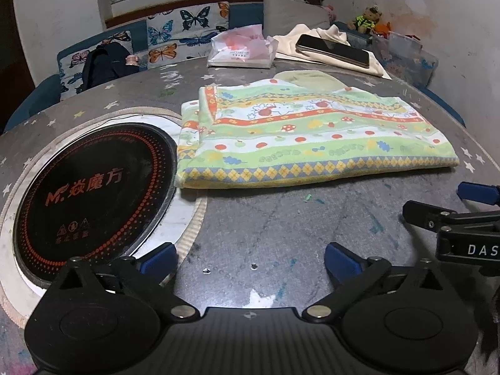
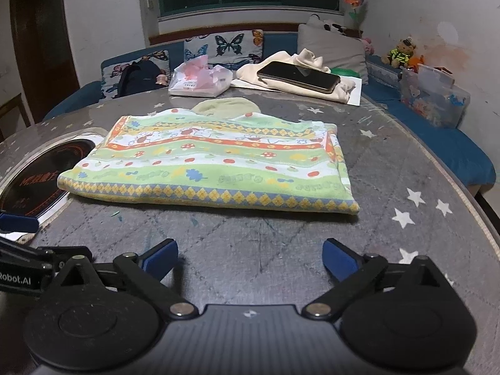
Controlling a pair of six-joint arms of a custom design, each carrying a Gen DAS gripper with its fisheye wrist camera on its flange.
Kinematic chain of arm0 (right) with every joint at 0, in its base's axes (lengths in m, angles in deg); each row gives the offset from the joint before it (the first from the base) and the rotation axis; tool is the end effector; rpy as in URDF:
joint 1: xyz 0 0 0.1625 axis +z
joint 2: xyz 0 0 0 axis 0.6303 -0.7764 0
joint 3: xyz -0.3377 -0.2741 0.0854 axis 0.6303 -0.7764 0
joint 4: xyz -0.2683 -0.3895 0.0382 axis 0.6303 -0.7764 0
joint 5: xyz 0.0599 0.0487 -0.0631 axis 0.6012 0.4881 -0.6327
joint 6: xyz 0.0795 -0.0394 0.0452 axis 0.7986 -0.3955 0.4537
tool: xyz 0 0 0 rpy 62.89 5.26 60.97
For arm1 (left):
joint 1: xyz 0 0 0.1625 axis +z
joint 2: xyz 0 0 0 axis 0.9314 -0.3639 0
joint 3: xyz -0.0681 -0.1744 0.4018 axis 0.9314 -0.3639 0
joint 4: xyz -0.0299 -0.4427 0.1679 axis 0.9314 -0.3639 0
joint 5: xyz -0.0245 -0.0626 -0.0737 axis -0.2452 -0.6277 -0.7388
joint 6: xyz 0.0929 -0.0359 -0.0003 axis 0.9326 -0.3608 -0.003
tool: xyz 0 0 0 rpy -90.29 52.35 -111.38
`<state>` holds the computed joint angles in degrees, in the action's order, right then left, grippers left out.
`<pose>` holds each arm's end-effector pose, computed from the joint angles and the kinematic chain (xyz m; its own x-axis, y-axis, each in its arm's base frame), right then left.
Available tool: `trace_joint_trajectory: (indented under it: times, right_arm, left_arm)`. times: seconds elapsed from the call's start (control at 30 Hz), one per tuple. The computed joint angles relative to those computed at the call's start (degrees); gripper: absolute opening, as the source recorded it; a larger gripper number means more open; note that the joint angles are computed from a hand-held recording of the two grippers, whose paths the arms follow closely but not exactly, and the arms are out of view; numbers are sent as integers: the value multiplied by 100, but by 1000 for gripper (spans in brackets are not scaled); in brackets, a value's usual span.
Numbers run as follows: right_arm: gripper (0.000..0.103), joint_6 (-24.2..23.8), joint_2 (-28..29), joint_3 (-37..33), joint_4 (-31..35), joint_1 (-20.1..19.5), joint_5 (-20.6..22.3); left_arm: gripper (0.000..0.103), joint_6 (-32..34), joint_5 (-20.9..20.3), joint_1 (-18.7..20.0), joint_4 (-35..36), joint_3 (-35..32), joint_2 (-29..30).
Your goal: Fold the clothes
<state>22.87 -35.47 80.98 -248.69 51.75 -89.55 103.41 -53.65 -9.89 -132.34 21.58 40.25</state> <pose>0.0865 -0.7668 0.2383 -0.7242 0.2283 0.6507 -0.3893 0.6436 -0.6590 -0.2888 -0.8464 0.0190 -0.6209 0.4572 -0.6367 0.7059 0.6793 -0.2006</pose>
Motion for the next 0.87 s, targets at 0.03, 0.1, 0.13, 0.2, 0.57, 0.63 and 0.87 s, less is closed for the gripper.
trace_joint_trajectory:
  times: [0.03, 0.1, 0.13, 0.2, 0.57, 0.63, 0.87]
  right_arm:
    - [103, 0, 28, -17, -48, 5, -40]
    - [103, -44, 79, -48, -144, 10, -89]
    - [103, -68, 104, -65, -192, 12, -112]
    - [103, -99, 153, -98, -294, 13, -150]
    - [103, -206, 289, -204, -515, 22, -287]
    - [103, -213, 292, -204, -525, 22, -286]
    - [103, -254, 307, -206, -563, 24, -299]
  left_arm:
    - [103, -5, -13, 6, -25, 4, 1]
    - [103, 44, -27, 8, -83, 28, -4]
    - [103, 71, -36, 11, -120, 42, -7]
    - [103, 124, -61, 18, -189, 69, -12]
    - [103, 299, -157, 45, -441, 159, -24]
    - [103, 303, -158, 46, -447, 161, -25]
    - [103, 331, -173, 52, -496, 187, -32]
